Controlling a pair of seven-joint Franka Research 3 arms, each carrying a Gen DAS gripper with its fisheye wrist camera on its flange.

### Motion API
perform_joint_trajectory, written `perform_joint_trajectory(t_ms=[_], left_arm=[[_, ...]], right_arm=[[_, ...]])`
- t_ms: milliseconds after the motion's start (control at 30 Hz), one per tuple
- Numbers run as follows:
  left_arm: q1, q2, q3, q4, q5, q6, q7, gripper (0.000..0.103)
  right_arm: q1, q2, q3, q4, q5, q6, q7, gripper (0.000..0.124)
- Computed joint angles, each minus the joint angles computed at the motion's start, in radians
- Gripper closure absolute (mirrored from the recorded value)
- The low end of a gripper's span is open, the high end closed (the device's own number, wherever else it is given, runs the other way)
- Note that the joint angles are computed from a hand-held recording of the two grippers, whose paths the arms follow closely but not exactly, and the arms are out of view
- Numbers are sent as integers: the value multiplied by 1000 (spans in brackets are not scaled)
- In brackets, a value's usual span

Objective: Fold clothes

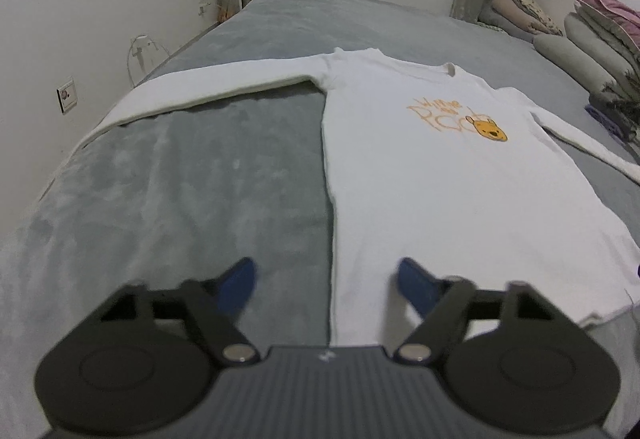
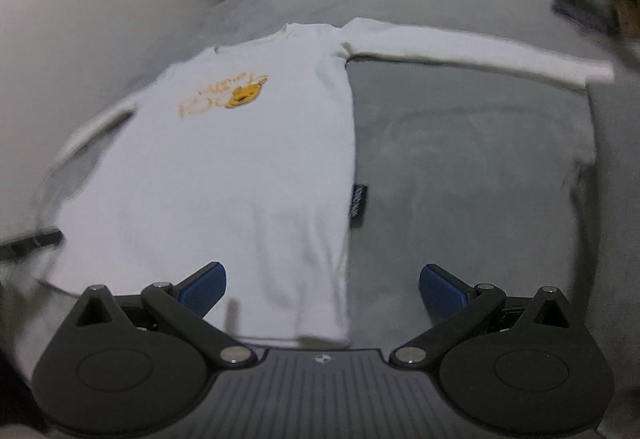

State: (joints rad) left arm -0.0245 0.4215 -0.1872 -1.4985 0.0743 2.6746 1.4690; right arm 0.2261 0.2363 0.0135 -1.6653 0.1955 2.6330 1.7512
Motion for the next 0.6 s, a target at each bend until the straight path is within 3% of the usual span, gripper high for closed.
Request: perform_joint_trajectory(t_ms=[33,100,167,200,267,500,600], left_arm=[[2,-3,-2,-6,-1,-1,4,47],[2,-8,-1,-15,1,1,8,55],[10,-9,-13,-17,-14,-2,29,71],[24,-9,-30,-14,-44,-13,48,89],[39,-8,-50,-5,-92,-38,78,97],[53,-9,-54,4,-180,-75,84,93],[25,-11,-30,1,-138,-69,74,98]], right_arm=[[-2,-4,1,-8,9,8,2,24],[11,-11,-13,-16,-27,13,42,42],[36,-10,-38,-11,-115,1,122,77],[47,-13,-49,-12,-162,-5,161,84],[29,-18,-28,-16,-129,-8,142,109],[-14,-47,6,-62,33,15,108,107],[9,-31,-10,-42,-45,8,135,115]])
